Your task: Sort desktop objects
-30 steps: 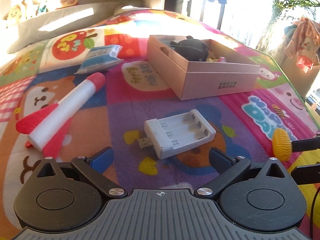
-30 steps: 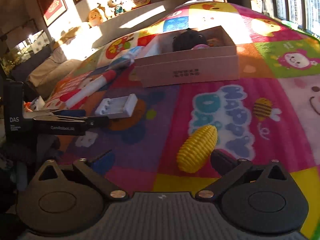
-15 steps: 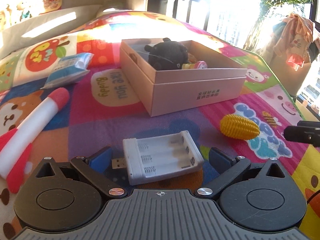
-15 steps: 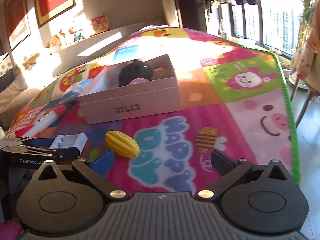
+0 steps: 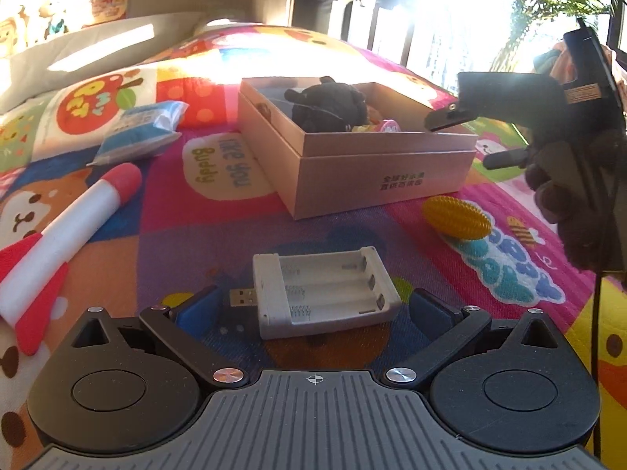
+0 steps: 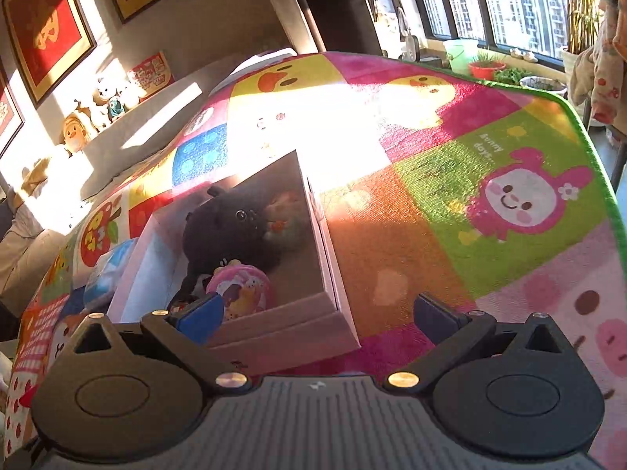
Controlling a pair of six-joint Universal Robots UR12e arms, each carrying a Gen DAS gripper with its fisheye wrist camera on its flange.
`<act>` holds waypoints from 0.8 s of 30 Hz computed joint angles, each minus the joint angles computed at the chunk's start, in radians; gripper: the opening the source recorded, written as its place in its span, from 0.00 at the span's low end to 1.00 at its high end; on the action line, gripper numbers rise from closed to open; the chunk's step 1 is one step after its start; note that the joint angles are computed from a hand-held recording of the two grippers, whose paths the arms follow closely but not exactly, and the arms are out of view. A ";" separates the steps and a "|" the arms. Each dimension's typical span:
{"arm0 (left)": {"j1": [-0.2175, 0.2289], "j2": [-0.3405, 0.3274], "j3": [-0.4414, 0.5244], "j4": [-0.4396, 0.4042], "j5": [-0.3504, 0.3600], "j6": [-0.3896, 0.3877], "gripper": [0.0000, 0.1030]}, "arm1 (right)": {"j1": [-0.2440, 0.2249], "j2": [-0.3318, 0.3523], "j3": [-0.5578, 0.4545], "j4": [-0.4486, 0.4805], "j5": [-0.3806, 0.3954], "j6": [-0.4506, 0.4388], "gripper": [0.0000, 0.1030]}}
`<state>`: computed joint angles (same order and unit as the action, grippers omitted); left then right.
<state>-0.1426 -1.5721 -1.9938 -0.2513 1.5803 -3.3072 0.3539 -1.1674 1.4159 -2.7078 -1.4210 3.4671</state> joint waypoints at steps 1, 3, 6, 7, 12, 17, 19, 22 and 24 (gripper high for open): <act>0.002 0.002 -0.003 0.005 -0.004 -0.008 1.00 | 0.002 0.014 -0.016 0.011 0.007 0.006 1.00; 0.007 0.002 -0.006 0.012 -0.016 -0.020 1.00 | 0.005 0.031 -0.031 0.018 0.045 -0.002 1.00; 0.011 0.002 -0.008 0.020 -0.026 -0.029 1.00 | 0.016 0.036 -0.031 0.004 0.078 -0.058 1.00; 0.010 0.002 -0.008 0.021 -0.025 -0.029 1.00 | 0.016 0.034 -0.026 -0.005 0.089 -0.070 1.00; 0.010 0.001 -0.008 0.024 -0.026 -0.034 1.00 | 0.006 -0.008 0.013 -0.001 0.105 -0.121 1.00; 0.013 0.001 -0.008 0.027 -0.028 -0.042 1.00 | 0.025 -0.082 0.104 0.018 0.072 -0.367 0.77; 0.010 0.000 -0.006 0.023 -0.021 -0.039 1.00 | 0.029 -0.103 0.134 0.023 0.092 -0.427 0.69; 0.005 -0.001 -0.003 0.015 -0.006 -0.032 1.00 | 0.047 -0.112 0.153 0.014 0.052 -0.480 0.50; 0.001 -0.001 -0.002 0.010 0.006 -0.032 1.00 | 0.055 -0.106 0.143 0.043 0.029 -0.477 0.42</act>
<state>-0.1415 -1.5733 -1.9954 -0.2409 1.5861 -3.3388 0.4084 -1.2736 1.5589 -2.6647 -1.3921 2.9900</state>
